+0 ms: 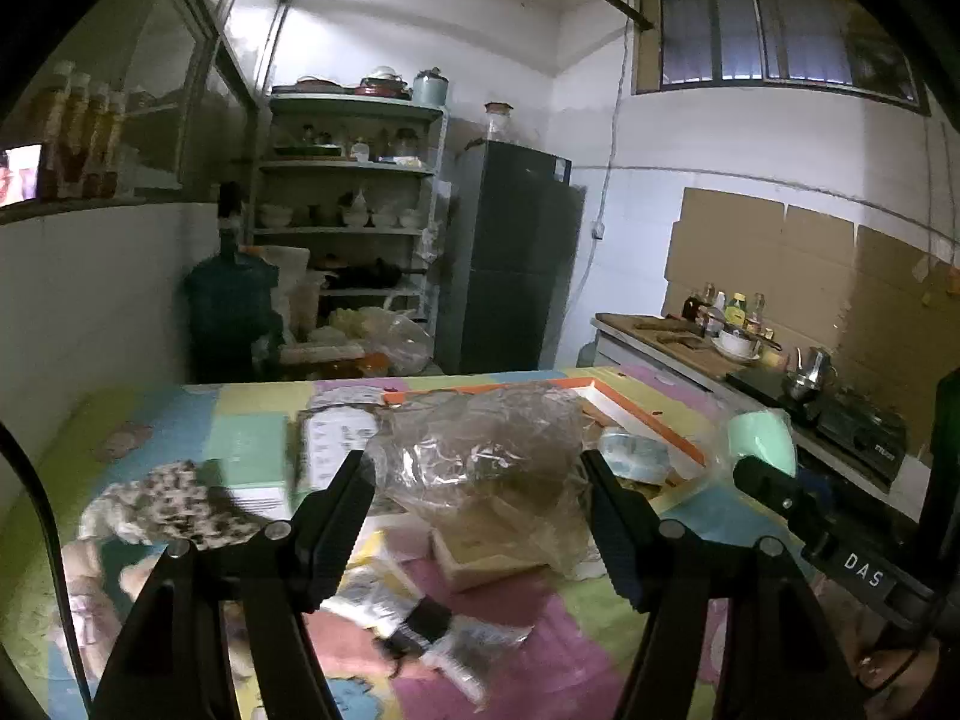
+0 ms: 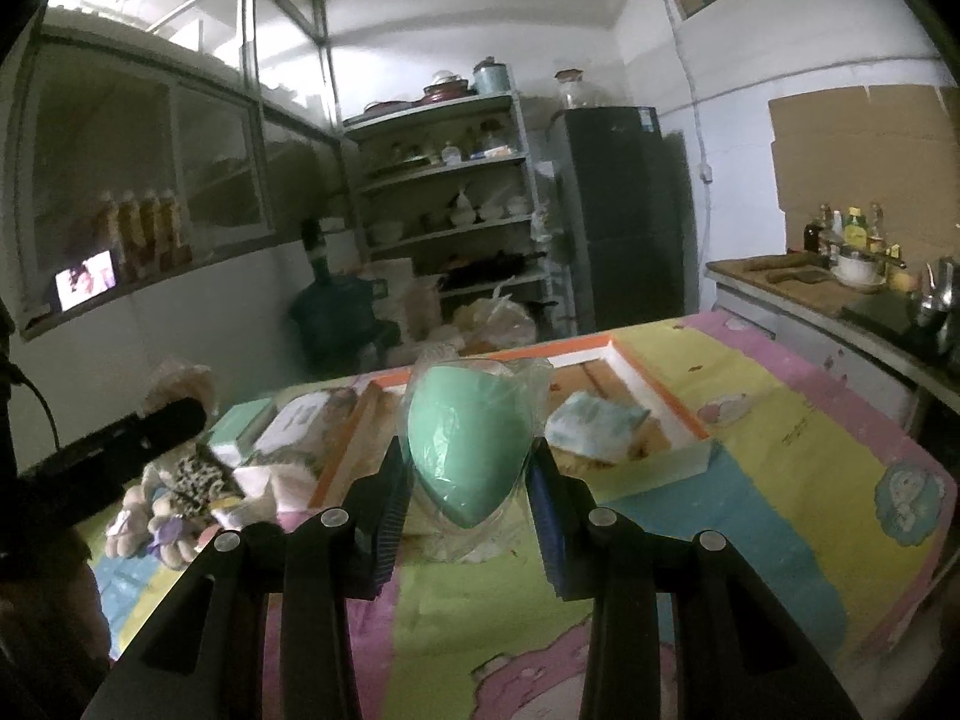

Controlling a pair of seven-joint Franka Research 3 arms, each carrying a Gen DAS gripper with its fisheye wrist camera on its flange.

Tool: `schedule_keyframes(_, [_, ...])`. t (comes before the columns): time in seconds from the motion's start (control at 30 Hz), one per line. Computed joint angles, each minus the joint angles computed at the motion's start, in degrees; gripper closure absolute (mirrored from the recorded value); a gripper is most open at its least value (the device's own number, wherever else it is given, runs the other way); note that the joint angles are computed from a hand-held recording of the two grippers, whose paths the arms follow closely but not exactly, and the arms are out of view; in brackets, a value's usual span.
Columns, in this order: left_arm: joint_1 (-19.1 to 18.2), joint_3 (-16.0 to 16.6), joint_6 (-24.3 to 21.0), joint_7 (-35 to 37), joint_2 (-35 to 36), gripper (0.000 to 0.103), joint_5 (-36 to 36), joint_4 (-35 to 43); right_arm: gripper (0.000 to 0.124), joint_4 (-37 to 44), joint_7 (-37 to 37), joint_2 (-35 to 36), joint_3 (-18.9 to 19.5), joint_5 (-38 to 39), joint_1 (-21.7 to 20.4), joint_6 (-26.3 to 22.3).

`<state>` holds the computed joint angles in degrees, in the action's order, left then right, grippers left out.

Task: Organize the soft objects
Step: 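Carry the green toy and the wrapped plush over the tray with both tools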

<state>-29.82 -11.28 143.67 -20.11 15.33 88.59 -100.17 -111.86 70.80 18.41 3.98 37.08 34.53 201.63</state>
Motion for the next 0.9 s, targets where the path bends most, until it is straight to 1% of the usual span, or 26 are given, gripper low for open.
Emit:
schedule_keyframes(0.1, [-0.3,0.2,-0.1,2.0,2.8,0.034,-1.7,3.7,0.085,0.6,0.4,0.4,0.1,-1.1,-1.1,0.1])
schedule_keyframes(0.17, [-1.0,0.7,-0.2,2.6,4.5,0.034,-2.6,5.9,0.085,1.1,1.7,0.9,1.1,-3.2,-3.0,-0.4])
schedule_keyframes(0.33, [-2.7,2.8,0.1,2.5,8.6,0.034,-4.5,11.3,0.085,2.8,4.6,2.2,2.1,-7.2,-6.0,-1.5])
schedule_keyframes(0.47, [-3.9,4.4,0.1,4.1,12.0,0.034,-7.1,15.6,0.085,4.3,8.1,3.6,4.1,-11.6,-9.7,-2.4])
schedule_keyframes(0.57, [-4.8,5.7,-0.1,6.5,14.3,0.034,-9.6,18.6,0.085,6.7,9.4,5.1,3.0,-12.3,-9.7,-4.8])
schedule_keyframes(0.67, [-5.4,6.8,-0.1,9.6,17.0,0.034,-13.3,22.1,0.085,9.0,11.3,6.7,4.6,-14.4,-12.1,-7.1])
schedule_keyframes(0.73, [-5.6,7.2,-0.5,12.8,19.4,0.034,-16.7,25.2,0.085,10.9,12.2,8.2,6.3,-16.0,-14.2,-8.7])
schedule_keyframes(0.8, [-5.4,7.5,0.0,15.9,21.3,0.034,-20.3,27.6,0.085,13.0,12.8,9.7,7.4,-17.1,-15.4,-10.6])
schedule_keyframes(0.87, [-5.1,7.8,0.8,18.2,22.7,0.034,-23.6,29.0,0.085,15.0,12.8,11.4,10.3,-18.2,-18.2,-12.4])
schedule_keyframes(0.9, [-5.3,8.1,0.4,19.4,23.4,0.034,-25.0,29.9,0.085,16.3,12.6,12.4,12.1,-18.7,-19.7,-13.7])
